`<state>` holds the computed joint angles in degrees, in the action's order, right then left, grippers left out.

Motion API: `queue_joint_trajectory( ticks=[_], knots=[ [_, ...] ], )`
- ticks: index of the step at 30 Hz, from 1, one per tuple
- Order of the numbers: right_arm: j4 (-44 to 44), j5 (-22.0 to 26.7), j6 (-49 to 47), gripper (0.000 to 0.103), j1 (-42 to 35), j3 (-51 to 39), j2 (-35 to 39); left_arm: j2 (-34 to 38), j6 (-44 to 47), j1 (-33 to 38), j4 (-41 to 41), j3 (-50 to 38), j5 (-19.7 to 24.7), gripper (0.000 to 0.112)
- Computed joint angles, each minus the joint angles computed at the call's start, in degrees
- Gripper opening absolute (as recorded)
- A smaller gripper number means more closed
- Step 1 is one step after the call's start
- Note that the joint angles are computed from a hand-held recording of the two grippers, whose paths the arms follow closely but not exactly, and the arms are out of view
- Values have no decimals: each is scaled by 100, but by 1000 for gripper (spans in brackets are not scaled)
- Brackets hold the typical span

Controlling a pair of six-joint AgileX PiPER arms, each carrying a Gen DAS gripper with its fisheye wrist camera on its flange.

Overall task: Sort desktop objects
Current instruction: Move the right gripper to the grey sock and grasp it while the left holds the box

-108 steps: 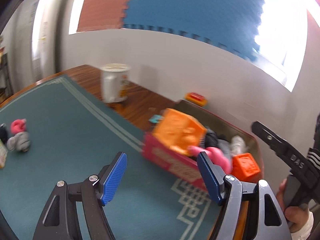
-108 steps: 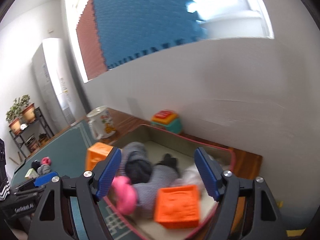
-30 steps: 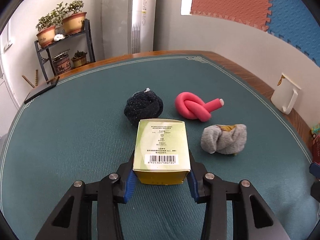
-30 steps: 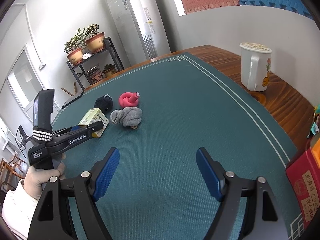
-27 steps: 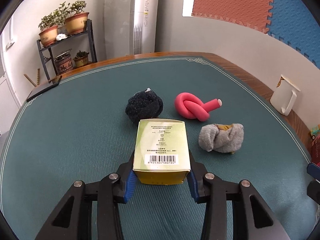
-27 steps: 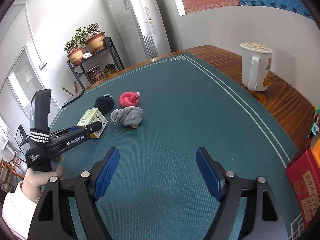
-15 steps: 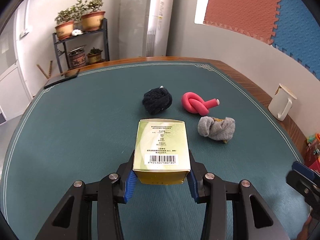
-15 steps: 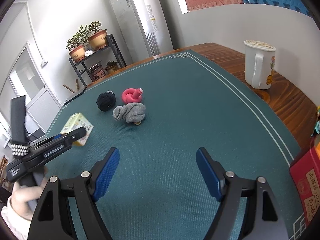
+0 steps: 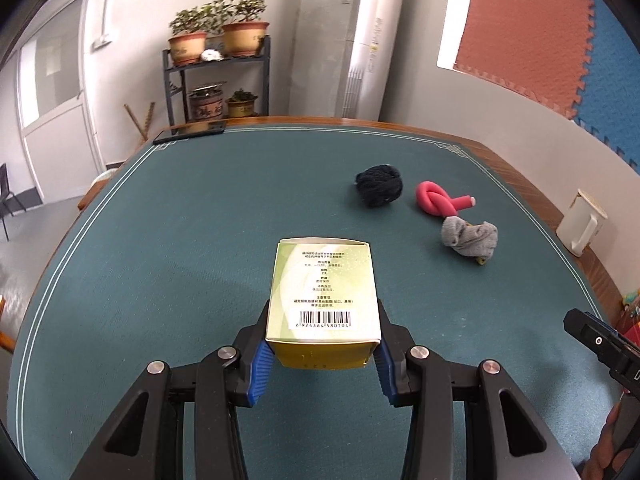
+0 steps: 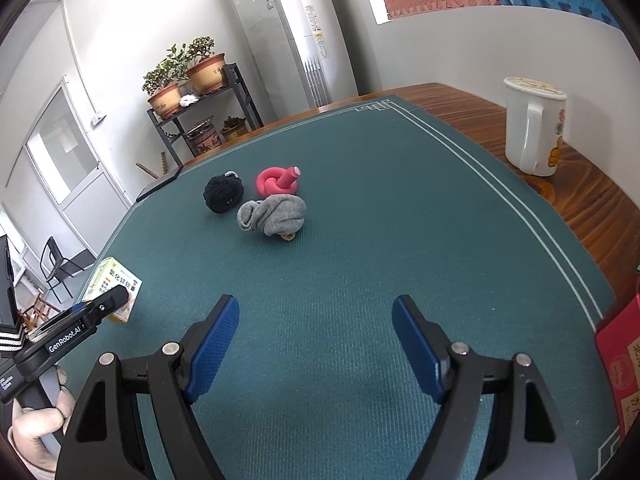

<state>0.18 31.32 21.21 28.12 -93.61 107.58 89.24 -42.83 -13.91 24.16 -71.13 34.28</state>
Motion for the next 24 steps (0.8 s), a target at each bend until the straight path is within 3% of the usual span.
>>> queue_joint_trajectory(
  ticks=[15, 20, 24],
  knots=[
    [44, 17, 52, 82, -104, -111, 198, 208, -319, -9, 159, 199, -257, 45],
    [-115, 594, 4, 82, -92, -1018, 639, 232, -212, 47, 7, 192, -295, 45],
    [-21, 1433, -297, 82, -90, -2557, 1459, 268, -195, 50, -37, 165, -299, 45]
  ],
)
